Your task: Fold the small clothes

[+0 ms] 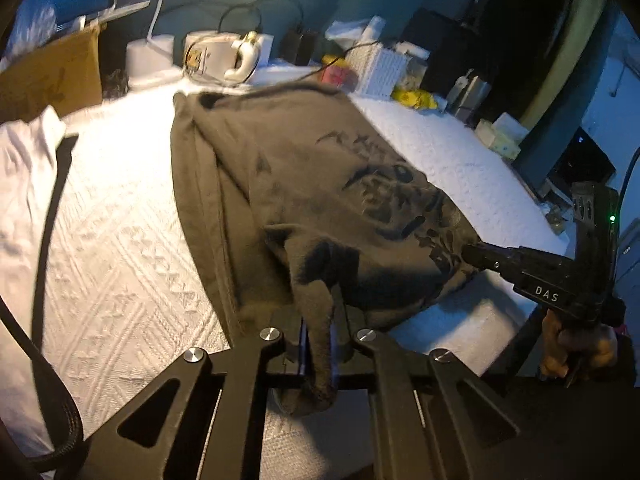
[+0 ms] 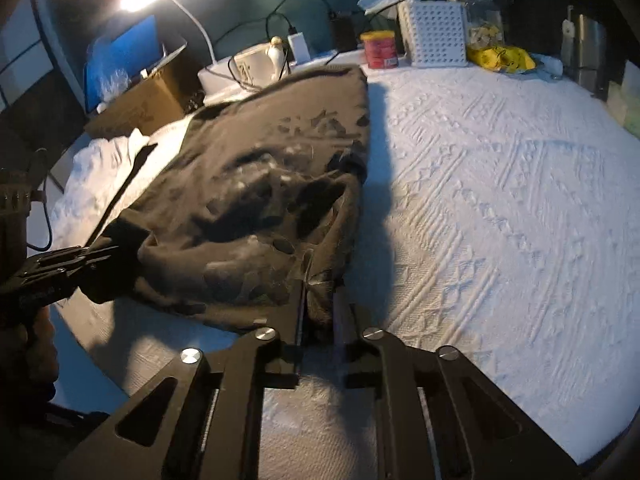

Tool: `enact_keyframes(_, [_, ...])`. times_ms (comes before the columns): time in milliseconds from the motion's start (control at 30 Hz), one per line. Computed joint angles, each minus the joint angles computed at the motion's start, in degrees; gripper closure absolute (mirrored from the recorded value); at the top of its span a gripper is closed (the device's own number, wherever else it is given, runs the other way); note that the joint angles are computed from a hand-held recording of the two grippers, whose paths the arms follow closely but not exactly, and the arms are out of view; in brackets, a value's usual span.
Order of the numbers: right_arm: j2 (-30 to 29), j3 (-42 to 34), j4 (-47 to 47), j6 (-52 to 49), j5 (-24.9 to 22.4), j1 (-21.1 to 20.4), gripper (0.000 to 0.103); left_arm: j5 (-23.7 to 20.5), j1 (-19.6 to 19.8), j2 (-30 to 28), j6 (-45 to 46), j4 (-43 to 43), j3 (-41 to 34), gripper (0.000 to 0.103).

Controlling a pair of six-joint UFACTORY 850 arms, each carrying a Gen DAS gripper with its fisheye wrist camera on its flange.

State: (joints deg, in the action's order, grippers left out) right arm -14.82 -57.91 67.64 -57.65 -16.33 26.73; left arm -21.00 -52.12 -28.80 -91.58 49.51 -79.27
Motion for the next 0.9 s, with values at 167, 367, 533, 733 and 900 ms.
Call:
enact_keyframes(167, [4.86, 2.94, -9.29, 8.0, 4.92, 1.01, 0.093, 1.0, -0.36, -0.34, 5.3, -3.45, -0.25, 0.097])
enact_keyframes(367, [6.96, 6.92, -18.36, 20.29, 4.8, 1.35, 0.093, 2.67, -1.31, -0.35, 8.4, -8.34, 1.69, 0.097])
enact_keyframes(533, [8.1, 8.95, -28.38, 31.33, 6.18, 3.01, 0.093, 2.02, -2.34, 0.34, 6.43, -7.15, 3.35, 0.097])
enact_keyframes(733, [8.91, 10.47, -31.85, 36.04, 8.42, 4.2, 0.092, 1.28, -3.01, 1.6, 6.14, -7.63, 5.08, 0.096])
enact_keyframes(900, [10.37, 11.87, -21.47, 26.36, 6.36, 3.31, 0.089, -1.19, -3.06, 3.39, 6.86, -9.18, 5.54, 0.096])
